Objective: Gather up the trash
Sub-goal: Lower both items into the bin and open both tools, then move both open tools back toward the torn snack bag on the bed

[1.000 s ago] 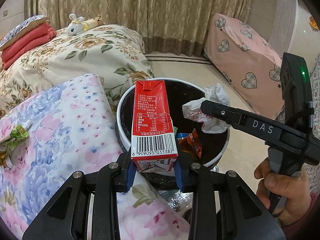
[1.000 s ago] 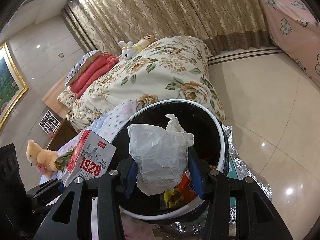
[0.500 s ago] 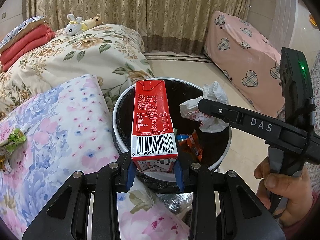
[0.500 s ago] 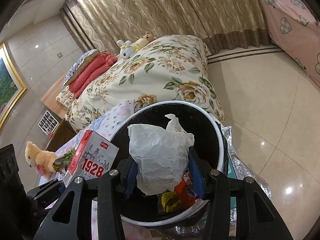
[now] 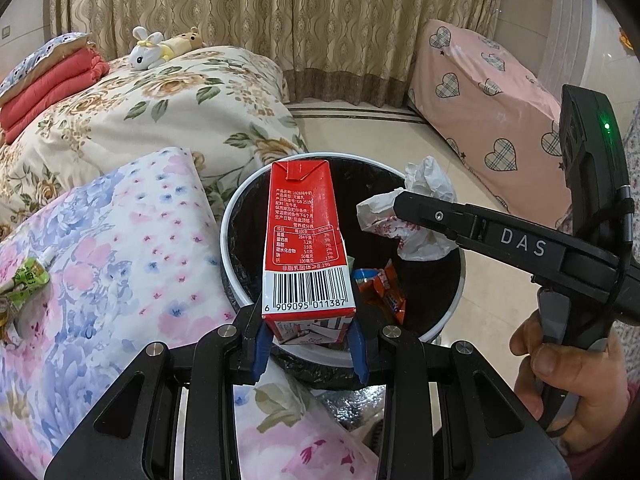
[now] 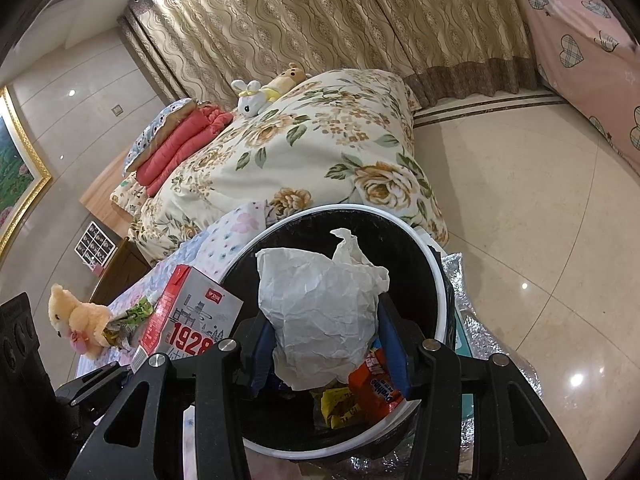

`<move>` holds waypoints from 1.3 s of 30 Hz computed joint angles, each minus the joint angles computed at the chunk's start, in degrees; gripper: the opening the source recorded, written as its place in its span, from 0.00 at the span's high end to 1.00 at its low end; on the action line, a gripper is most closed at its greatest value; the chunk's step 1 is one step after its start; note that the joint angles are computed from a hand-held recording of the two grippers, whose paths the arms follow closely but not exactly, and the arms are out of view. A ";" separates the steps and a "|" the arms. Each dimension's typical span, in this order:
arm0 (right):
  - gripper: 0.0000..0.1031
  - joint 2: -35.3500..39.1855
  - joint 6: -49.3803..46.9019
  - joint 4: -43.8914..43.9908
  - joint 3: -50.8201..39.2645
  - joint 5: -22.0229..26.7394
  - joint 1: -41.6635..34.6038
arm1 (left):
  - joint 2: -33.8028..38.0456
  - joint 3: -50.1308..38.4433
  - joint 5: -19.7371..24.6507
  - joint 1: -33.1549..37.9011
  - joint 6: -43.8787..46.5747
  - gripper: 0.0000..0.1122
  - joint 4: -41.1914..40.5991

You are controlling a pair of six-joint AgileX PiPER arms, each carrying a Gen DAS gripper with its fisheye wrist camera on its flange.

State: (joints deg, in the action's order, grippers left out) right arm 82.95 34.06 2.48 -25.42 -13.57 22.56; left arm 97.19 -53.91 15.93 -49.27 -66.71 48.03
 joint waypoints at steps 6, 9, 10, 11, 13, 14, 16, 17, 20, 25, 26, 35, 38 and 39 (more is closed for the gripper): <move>0.51 0.62 2.16 -2.44 -0.30 -0.21 -0.60 | 0.66 -0.28 -0.58 0.59 1.17 0.73 -1.29; 0.51 0.86 4.25 -4.66 -0.60 -0.08 -0.74 | 0.81 -0.49 -0.41 0.49 0.88 0.73 -0.93; 0.51 0.92 3.69 -4.20 -0.67 -0.05 -0.67 | 0.83 -0.44 -0.54 0.47 0.68 0.73 -0.73; 0.51 0.87 3.03 -3.62 -0.58 -0.06 -0.55 | 0.78 -0.36 -0.59 0.42 0.50 0.73 -0.56; 0.51 1.15 3.21 -3.72 -0.76 -0.05 -0.46 | 0.74 -0.34 -0.48 0.33 0.14 0.73 -0.14; 0.51 1.08 1.96 -2.32 -0.86 0.18 -0.23 | 0.75 -0.35 -0.39 0.29 -0.19 0.73 0.27; 0.51 1.33 0.92 -1.13 -1.16 0.48 -0.04 | 0.73 -0.33 -0.61 0.35 0.12 0.73 -0.07; 0.50 1.49 0.99 -1.03 -1.26 0.48 0.03 | 0.73 -0.39 -0.58 0.31 -0.01 0.73 -0.05; 0.45 1.74 1.03 -0.38 -1.54 0.89 0.18 | 0.05 0.45 -1.14 0.56 -1.44 0.67 0.96; 0.32 0.89 -0.47 1.42 -1.41 1.25 0.55 | -2.14 3.40 -1.70 0.90 -8.75 0.54 6.61; 0.32 0.66 -2.43 3.76 -1.19 1.08 1.17 | -2.53 4.03 -1.91 1.08 -9.68 0.54 7.26; 0.26 -0.10 -9.12 12.33 -1.50 1.80 4.09 | -6.35 9.74 -1.91 1.86 -20.86 0.48 16.44; 0.23 -0.94 -12.97 17.14 -1.06 1.67 5.50 | -7.80 11.78 -1.69 1.88 -24.57 0.46 19.22; 0.20 -1.30 -15.32 19.93 -0.83 1.54 6.24 | -8.26 12.48 -1.54 1.82 -25.92 0.45 20.36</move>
